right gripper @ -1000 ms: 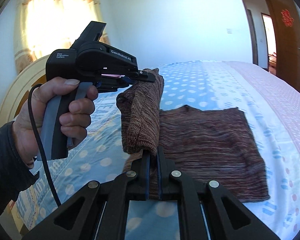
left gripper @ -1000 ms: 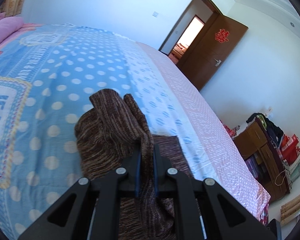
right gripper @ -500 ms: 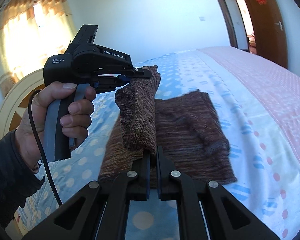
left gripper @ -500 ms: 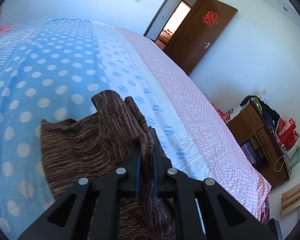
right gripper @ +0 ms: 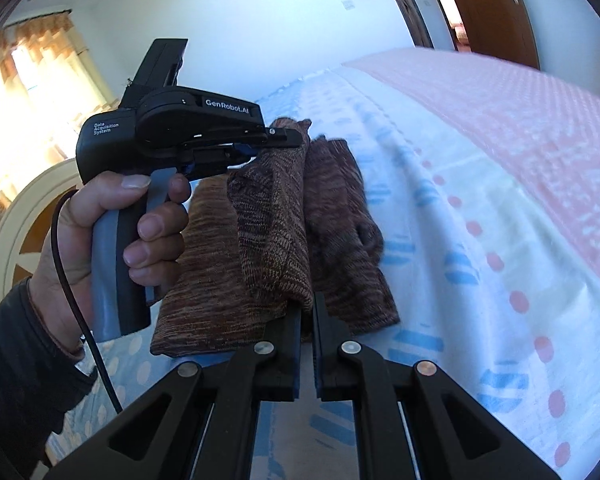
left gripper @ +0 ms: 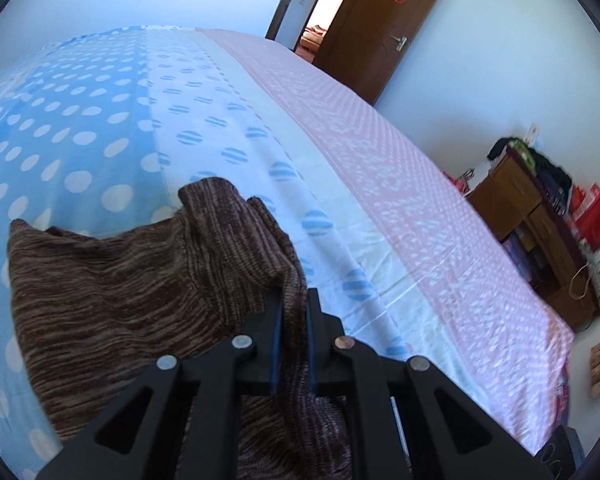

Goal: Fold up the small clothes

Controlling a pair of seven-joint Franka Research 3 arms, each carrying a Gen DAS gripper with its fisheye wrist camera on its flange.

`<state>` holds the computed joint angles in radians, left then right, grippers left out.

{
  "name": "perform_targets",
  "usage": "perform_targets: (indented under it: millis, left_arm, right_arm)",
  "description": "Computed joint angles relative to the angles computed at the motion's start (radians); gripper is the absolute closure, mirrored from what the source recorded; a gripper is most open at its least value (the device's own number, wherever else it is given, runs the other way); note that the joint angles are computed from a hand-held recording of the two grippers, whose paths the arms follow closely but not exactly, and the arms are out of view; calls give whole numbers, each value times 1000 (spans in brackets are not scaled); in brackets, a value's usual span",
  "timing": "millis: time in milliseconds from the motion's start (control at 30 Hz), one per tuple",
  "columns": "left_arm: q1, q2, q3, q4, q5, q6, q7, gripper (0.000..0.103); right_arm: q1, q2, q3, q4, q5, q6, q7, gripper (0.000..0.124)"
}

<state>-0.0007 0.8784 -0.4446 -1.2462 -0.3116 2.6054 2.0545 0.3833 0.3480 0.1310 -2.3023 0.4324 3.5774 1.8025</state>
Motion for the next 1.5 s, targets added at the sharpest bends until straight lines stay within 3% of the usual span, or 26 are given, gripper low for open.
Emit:
perform_targets:
  millis: [67, 133, 200, 300, 367, 433, 467, 533, 567, 633, 700, 767, 833, 900, 933, 1000, 1033, 1100, 1167, 1200, 1267, 1333, 1400, 1433, 1500]
  left_arm:
    - [-24, -20, 26, -32, 30, 36, -15, 90]
    - [9, -72, -10, -132, 18, 122, 26, 81]
    - [49, -115, -50, -219, 9, 210, 70, 61]
    - [133, -187, -120, -373, 6, 353, 141, 45]
    - [100, -209, -55, -410, 63, 392, 101, 45]
    - [-2, -251, 101, -480, 157, 468, -4, 45]
    - [-36, -261, 151, -506, 168, 495, -22, 45]
    - [-83, -272, 238, -549, 236, 516, -95, 45]
    - [-74, -276, 242, -580, 236, 535, -91, 45]
    - [19, -275, 154, -631, 240, 606, -63, 44]
    - [71, -280, 110, -674, 263, 666, -75, 32]
    - [119, -270, 65, -673, 279, 657, -105, 27]
    - [213, -242, -29, -661, 303, 627, -120, 27]
    - [239, -238, -47, -665, 315, 621, -152, 19]
    - [253, -235, -57, -663, 319, 608, -169, 18]
    - [314, -220, -113, -661, 333, 563, -186, 17]
    - [340, -214, -135, -663, 339, 548, -195, 17]
    - [383, -212, -172, -682, 355, 533, -210, 17]
    - [421, -211, -201, -707, 369, 553, -231, 15]
    - [432, -212, -209, -716, 376, 555, -244, 13]
    - [456, -208, -227, -724, 387, 545, -274, 13]
    - [477, -208, -244, -741, 411, 559, -289, 13]
    - [499, -204, -261, -752, 436, 565, -304, 13]
    - [509, -201, -269, -756, 448, 569, -313, 12]
    - [523, -198, -277, -763, 471, 580, -332, 12]
  right_arm:
    - [-55, 15, 38, 2, -51, -3, 56, 120]
    - [-126, 29, 85, -1, -128, 2, 135, 120]
    - [-177, 35, 115, -11, -190, 14, 203, 120]
    - [-228, 43, 139, -21, -267, 36, 300, 120]
    - [-233, 46, 136, -25, -288, 48, 344, 119]
    - [-223, 42, 121, -29, -297, 48, 365, 116]
    - [-196, 35, 98, -33, -273, 48, 358, 115]
    - [-89, 15, 12, -46, -181, 55, 338, 114]
    - [-1, -2, -40, -40, -30, 39, 233, 111]
    - [173, -8, -137, 3, 300, 58, -66, 93]
    - [272, -11, -204, 26, 400, 97, -164, 93]
    - [232, -20, -179, 54, 315, 60, -165, 93]
    - [111, -7, -91, 87, 152, 38, -89, 93]
    - [56, 30, -58, 157, 80, 2, -96, 93]
    - [69, 50, -90, 197, 37, -47, -85, 93]
    - [97, 103, -185, 296, -152, -239, 72, 93]
    - [163, 120, -272, 321, -156, -323, 110, 93]
    - [309, 177, -447, 400, -3, -484, 30, 93]
    - [469, 188, -621, 390, -38, -501, 92, 93]
    - [543, 200, -709, 391, -160, -497, 181, 93]
    - [605, 213, -778, 410, -320, -476, 262, 93]
    - [561, 233, -708, 487, -242, -480, 61, 93]
    - [419, 274, -534, 624, -106, -529, -219, 93]
    - [357, 317, -470, 711, -141, -558, -254, 93]
    - [294, 409, -429, 879, -360, -663, -135, 93]
